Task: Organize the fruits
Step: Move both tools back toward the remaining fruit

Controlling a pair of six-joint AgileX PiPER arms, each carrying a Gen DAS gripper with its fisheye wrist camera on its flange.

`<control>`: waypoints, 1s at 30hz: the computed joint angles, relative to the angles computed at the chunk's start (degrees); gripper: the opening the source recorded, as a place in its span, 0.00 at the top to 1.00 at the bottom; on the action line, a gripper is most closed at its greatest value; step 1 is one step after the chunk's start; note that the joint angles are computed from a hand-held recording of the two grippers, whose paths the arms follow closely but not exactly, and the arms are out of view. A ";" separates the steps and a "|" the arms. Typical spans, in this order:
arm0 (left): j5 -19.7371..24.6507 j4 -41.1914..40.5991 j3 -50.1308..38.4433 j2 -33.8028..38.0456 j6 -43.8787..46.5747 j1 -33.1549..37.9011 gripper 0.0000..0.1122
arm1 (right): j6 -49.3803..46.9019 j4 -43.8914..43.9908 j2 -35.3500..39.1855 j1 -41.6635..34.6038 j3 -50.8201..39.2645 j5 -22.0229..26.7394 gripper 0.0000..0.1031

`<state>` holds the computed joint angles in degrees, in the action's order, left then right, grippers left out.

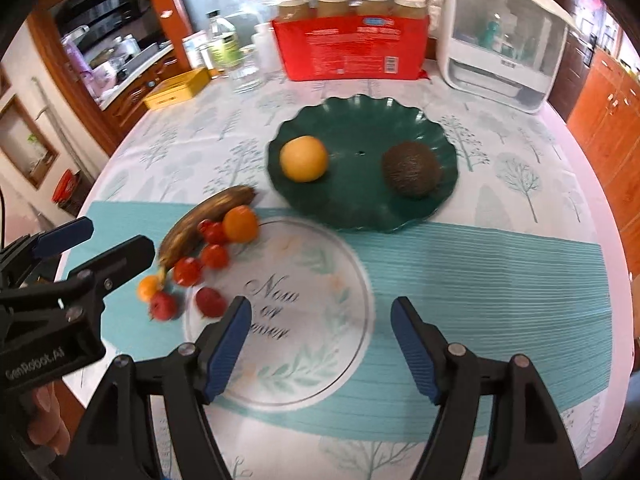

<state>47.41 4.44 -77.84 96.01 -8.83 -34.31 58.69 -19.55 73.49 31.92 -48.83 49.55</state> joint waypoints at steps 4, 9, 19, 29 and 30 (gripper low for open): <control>0.30 0.82 3.24 -3.33 -0.50 1.04 0.23 | 4.28 -3.40 -0.15 5.60 -0.81 0.78 0.29; 0.47 0.32 7.18 -7.51 0.29 3.57 0.22 | 9.85 -7.90 -0.30 11.24 -1.16 -0.95 0.29; -1.01 0.05 16.51 -14.03 4.24 10.38 0.22 | 1.46 -1.15 6.90 13.82 -4.08 -4.16 0.29; -4.16 -10.16 22.20 -9.98 14.91 18.48 0.22 | -8.27 6.95 15.98 14.44 -2.51 -12.85 0.30; -4.40 -11.71 22.34 -9.15 16.23 19.05 0.22 | -9.20 7.78 16.83 14.31 -2.54 -13.60 0.31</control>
<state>43.01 -7.27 -55.50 86.86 7.40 -15.26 49.49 -11.78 90.32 46.22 -51.37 35.94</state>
